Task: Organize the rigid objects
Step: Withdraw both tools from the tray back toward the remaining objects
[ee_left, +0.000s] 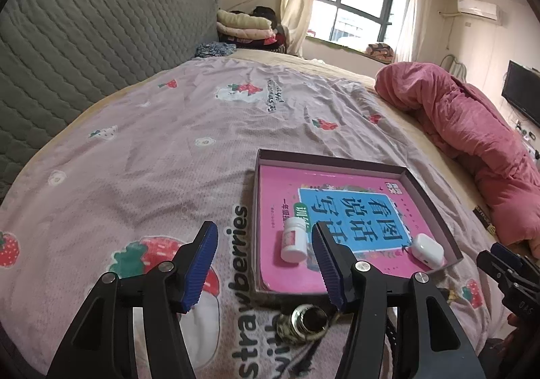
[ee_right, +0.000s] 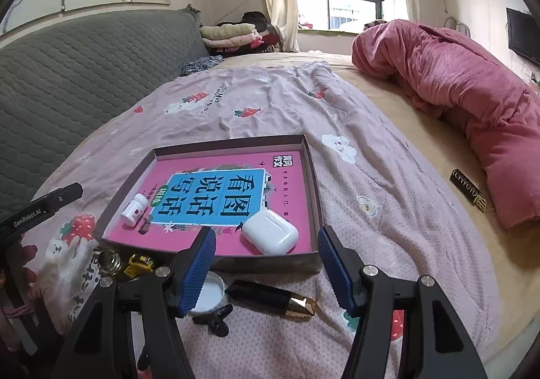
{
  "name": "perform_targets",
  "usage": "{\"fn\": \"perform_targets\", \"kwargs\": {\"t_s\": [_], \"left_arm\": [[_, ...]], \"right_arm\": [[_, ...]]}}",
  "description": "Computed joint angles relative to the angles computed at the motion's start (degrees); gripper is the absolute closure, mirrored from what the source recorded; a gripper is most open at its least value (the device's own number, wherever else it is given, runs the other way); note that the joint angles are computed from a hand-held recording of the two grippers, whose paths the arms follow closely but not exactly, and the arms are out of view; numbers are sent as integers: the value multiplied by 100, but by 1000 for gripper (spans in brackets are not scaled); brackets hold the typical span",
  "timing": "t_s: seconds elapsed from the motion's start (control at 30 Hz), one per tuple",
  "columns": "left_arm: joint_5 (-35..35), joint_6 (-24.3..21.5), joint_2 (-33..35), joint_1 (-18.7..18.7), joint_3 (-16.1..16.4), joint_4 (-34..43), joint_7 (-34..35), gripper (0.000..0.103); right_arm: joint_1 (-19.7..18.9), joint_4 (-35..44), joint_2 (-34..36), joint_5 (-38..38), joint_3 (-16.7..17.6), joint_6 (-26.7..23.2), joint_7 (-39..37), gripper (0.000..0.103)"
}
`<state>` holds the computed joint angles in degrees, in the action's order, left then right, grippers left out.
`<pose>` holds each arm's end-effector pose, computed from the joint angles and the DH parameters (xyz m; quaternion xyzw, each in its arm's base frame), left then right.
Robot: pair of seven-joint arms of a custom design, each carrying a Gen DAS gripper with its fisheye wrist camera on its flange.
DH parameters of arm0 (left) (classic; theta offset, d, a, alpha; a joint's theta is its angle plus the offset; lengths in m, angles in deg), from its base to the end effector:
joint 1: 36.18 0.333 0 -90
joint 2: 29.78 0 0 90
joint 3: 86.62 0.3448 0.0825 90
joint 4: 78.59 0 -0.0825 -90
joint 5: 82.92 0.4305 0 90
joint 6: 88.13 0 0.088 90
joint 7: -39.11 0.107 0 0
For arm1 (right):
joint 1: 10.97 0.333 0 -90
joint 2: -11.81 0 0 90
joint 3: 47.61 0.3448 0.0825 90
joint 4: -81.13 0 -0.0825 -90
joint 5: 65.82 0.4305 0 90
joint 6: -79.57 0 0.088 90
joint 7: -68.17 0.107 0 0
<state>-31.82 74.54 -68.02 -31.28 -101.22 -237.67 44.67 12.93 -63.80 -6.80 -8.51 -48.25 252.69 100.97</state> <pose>0.3828 -0.1052 0.4532 -0.7786 0.4499 -0.2909 0.3268 0.4675 0.1325 0.4606 -0.7678 0.4800 -0.1926 0.3782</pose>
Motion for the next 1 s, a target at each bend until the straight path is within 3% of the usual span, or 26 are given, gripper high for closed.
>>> {"fn": "perform_targets", "kwargs": {"t_s": [0.6,1.0], "left_arm": [[-701,-809,-862,-841,84,-374,624,41],[-907,-996,-991,-1050,39,-429,833,40]], "right_arm": [[204,-305,-499,336,-151,-96,-412,41],[206,-441,-724,370,-172,-176,-496,41]]}}
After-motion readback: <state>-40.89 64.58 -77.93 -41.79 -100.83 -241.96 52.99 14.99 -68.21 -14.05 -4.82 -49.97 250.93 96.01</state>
